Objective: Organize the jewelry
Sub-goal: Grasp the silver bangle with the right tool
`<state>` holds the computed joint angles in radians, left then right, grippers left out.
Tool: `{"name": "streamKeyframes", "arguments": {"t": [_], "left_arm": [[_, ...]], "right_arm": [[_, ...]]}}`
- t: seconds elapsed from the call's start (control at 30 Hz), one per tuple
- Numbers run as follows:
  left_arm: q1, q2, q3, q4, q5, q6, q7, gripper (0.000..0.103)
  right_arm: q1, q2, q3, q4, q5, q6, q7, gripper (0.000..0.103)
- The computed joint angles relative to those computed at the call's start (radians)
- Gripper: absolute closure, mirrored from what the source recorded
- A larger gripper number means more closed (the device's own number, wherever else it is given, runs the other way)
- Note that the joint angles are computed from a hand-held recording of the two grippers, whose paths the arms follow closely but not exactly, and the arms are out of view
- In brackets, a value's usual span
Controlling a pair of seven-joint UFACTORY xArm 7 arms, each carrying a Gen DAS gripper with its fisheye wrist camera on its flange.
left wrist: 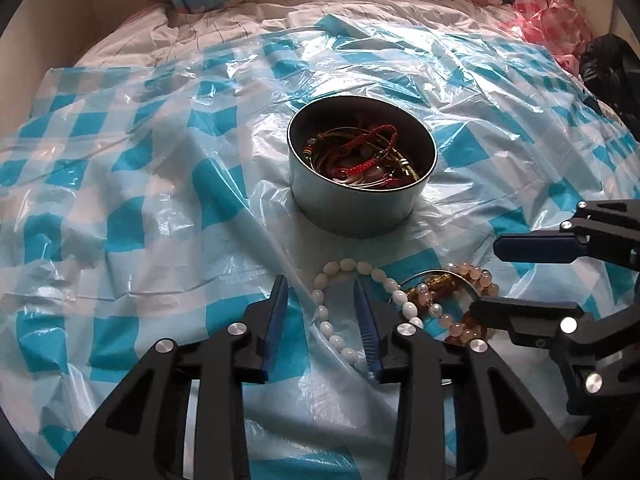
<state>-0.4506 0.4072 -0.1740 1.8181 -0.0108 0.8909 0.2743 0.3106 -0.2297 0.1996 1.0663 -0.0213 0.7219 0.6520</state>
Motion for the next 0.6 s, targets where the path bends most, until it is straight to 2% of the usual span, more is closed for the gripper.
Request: {"name": "streamKeyframes", "arguments": {"t": [0.13,0.2,0.33,0.37,0.43,0.5,0.6], "left_arm": [[-0.004,0.007,0.005,0.006,0.01,-0.002,-0.007,0.07],[-0.003,0.01,0.005,0.008,0.01,-0.005,-0.009,0.07],[-0.006,0.02,0.004,0.011,0.017,-0.001,-0.005,0.07],[-0.011,0.027,0.003,0.02,0.024,0.021,0.003,0.071],[-0.032,0.019,0.013,0.002,0.07,0.016,0.009,0.091],[-0.025,0.011,0.004,0.003,0.058,0.02,0.025,0.103],[0.025,0.002,-0.028,0.03,-0.067,0.045,0.064,0.103]], "right_arm": [[0.0,0.014,0.004,0.014,-0.015,0.014,-0.002,0.061],[0.0,0.019,0.005,0.019,-0.022,0.02,-0.002,0.064],[0.004,0.037,-0.001,0.028,-0.012,0.045,-0.01,0.081],[0.006,0.044,-0.003,0.028,-0.006,0.049,-0.016,0.082],[0.006,0.065,0.005,0.044,-0.035,0.066,-0.011,0.084],[0.008,0.082,0.017,0.071,-0.092,0.097,0.004,0.09],[0.014,0.076,0.019,0.079,-0.132,0.108,0.017,0.091]]}}
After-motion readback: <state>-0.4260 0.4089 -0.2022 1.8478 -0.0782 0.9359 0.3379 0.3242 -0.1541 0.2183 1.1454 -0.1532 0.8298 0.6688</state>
